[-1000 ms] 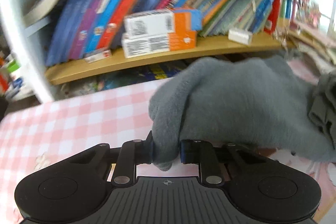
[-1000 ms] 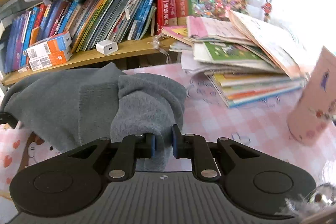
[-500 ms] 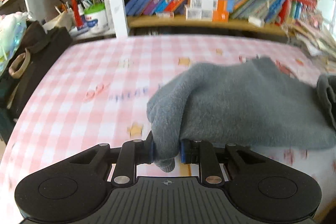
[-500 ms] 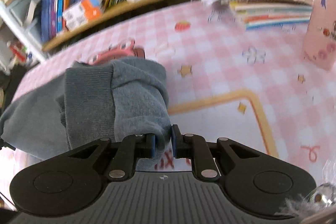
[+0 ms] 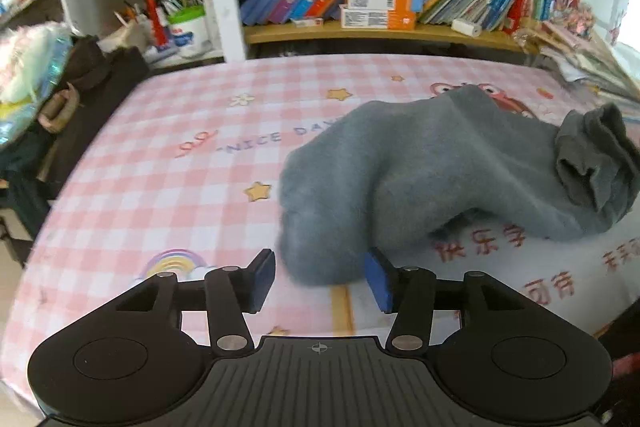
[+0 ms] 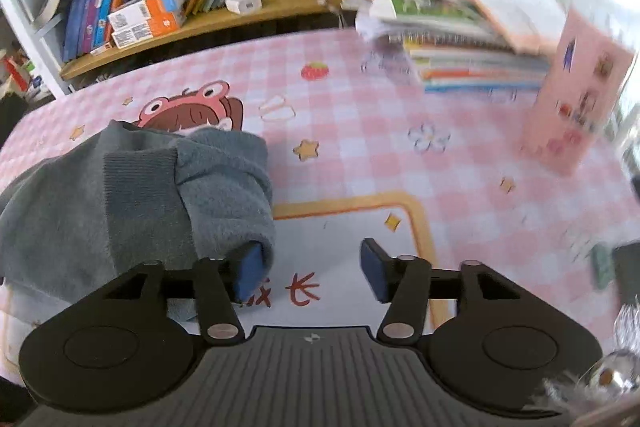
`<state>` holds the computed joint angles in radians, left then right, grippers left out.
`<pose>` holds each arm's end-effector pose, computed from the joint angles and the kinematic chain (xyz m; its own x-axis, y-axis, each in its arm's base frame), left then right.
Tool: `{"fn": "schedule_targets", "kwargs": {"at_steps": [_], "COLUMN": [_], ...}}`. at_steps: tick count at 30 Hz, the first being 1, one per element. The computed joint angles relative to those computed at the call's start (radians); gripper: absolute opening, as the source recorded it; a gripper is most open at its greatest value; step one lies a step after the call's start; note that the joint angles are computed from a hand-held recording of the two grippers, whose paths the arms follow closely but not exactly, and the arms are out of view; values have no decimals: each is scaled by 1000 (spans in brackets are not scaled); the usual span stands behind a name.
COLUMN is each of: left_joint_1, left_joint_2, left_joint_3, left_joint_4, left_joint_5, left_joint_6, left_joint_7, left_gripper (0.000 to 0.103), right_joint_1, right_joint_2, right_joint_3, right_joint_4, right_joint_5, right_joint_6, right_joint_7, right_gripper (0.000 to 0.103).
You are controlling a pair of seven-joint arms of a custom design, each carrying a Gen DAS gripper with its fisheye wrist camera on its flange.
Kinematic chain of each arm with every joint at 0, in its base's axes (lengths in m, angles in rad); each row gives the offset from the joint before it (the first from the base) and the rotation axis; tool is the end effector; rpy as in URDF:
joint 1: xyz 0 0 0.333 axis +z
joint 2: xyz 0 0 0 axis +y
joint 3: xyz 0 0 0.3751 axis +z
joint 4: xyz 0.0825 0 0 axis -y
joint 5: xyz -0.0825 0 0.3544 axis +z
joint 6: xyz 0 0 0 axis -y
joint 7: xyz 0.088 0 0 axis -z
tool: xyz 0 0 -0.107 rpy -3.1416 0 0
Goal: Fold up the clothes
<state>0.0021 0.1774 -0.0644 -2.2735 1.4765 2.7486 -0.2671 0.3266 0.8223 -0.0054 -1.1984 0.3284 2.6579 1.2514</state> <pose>0.5207 -0.0718 0.3679 0.4487 -0.8920 -0.0539 -0.6775 -0.3003 -0.6714 0.7801 0.2518 0.4130 0.4207 -0.9019 -0.0984 -0.7378 -0.2770 -0.6155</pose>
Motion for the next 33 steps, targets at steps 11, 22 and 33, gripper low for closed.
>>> {"fn": "schedule_targets", "kwargs": {"at_steps": [11,22,33], "left_joint_1": [-11,-38,27], "left_joint_2": [37,111,36], "left_joint_3": [-1,13,57], "left_joint_4": [21,89,70], "left_joint_5": [-26,-20,141], "left_joint_6": [-13,-54,-119], "left_joint_7": [39,156,-98], "left_gripper": [59,61,18], "right_joint_1": [-88,73,-10], "right_joint_2": [-15,140,308], "right_joint_3": [221,57,34], "right_joint_4": [24,192,567], "right_joint_5": [74,-26,37], "right_joint_6": [14,-106,-116], "right_joint_7": [-416,-490,12], "right_gripper": [81,79,13]}}
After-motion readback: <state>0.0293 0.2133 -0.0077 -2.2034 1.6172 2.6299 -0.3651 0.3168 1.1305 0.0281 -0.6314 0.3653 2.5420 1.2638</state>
